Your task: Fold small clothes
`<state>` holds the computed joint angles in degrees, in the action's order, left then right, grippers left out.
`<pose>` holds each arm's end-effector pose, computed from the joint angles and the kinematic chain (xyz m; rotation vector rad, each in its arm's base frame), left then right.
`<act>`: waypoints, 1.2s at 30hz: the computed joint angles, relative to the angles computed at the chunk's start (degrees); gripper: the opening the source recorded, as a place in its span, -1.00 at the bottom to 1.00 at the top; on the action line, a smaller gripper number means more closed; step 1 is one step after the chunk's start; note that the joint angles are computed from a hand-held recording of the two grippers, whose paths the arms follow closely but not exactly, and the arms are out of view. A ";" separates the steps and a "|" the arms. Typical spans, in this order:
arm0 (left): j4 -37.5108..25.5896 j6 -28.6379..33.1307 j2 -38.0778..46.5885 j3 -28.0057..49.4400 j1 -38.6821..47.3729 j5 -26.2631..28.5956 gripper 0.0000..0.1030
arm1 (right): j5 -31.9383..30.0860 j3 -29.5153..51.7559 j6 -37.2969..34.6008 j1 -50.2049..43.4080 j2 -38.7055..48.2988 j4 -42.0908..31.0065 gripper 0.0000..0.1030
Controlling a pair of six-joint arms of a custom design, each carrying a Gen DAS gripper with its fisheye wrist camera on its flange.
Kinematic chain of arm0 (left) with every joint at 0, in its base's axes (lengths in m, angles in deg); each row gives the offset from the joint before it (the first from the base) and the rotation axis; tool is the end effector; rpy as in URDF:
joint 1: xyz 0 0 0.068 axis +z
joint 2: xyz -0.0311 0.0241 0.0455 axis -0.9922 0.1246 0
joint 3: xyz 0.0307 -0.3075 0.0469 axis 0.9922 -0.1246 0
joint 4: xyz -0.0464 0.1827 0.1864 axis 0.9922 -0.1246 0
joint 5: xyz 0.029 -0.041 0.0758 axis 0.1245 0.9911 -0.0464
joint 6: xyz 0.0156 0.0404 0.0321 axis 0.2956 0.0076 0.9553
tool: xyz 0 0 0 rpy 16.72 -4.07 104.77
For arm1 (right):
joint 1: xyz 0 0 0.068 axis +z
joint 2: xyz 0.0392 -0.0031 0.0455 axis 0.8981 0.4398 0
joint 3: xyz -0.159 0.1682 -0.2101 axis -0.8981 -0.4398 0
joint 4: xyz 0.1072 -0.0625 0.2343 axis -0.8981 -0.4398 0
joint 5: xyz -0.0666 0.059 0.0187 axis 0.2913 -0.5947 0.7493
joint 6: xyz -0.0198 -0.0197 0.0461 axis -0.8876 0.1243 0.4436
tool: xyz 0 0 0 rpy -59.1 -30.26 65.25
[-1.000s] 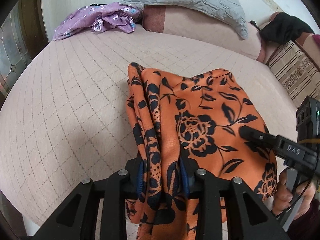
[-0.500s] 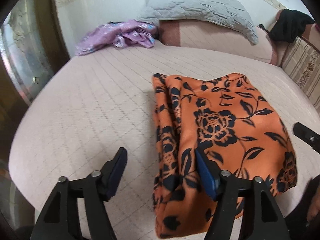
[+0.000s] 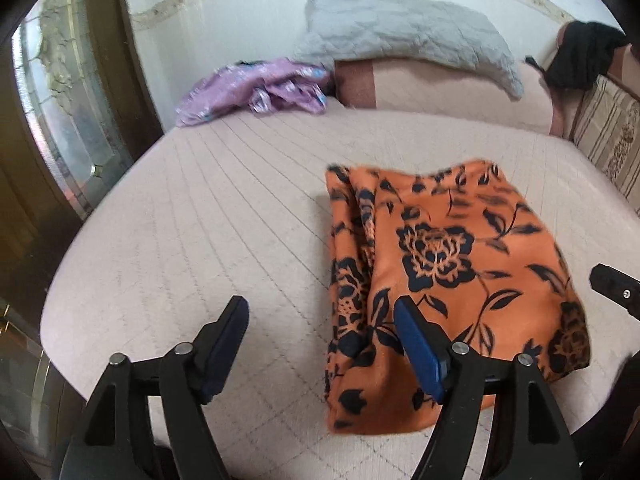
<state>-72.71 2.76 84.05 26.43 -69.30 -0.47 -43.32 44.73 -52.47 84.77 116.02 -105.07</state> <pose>0.3582 0.0758 0.2960 0.3841 2.2508 0.0210 0.2531 0.0933 0.3144 0.3547 2.2398 0.4533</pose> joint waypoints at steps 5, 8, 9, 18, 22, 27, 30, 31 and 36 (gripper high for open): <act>-3.12 -2.71 -3.46 2.12 2.33 2.98 0.48 | 8.27 2.95 -0.90 4.52 -5.84 -5.42 0.03; -4.06 -4.27 -6.18 3.11 3.13 3.42 0.52 | 11.96 5.59 -1.68 6.83 -8.26 -7.95 0.09; -4.06 -4.62 -7.42 3.33 3.30 3.43 0.53 | 13.22 6.66 -2.10 7.63 -8.83 -8.94 0.13; -6.61 -6.92 -14.92 6.71 4.05 5.90 0.74 | 23.00 13.87 -2.85 14.31 -12.20 -15.12 0.17; -9.40 -7.56 -16.70 11.14 3.80 6.19 0.81 | 26.54 17.32 -4.24 16.34 -12.54 -17.01 0.17; -9.90 -11.77 -18.66 14.33 5.31 8.74 1.00 | 29.96 20.18 -6.09 17.70 -13.89 -17.28 0.27; -10.45 -12.26 -19.00 15.43 5.14 8.46 1.00 | 32.06 19.92 -5.36 19.04 -14.91 -17.40 0.28; -10.63 -12.25 -18.91 15.70 4.86 8.04 1.00 | 31.79 19.90 -5.26 18.81 -15.07 -17.51 0.28; -12.46 -12.16 -17.61 17.87 3.87 6.24 1.00 | 32.54 20.55 -4.19 18.60 -14.78 -18.24 0.28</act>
<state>-85.17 -9.40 66.44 44.30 -65.43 5.77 -10.78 65.29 -56.66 103.37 101.23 -123.31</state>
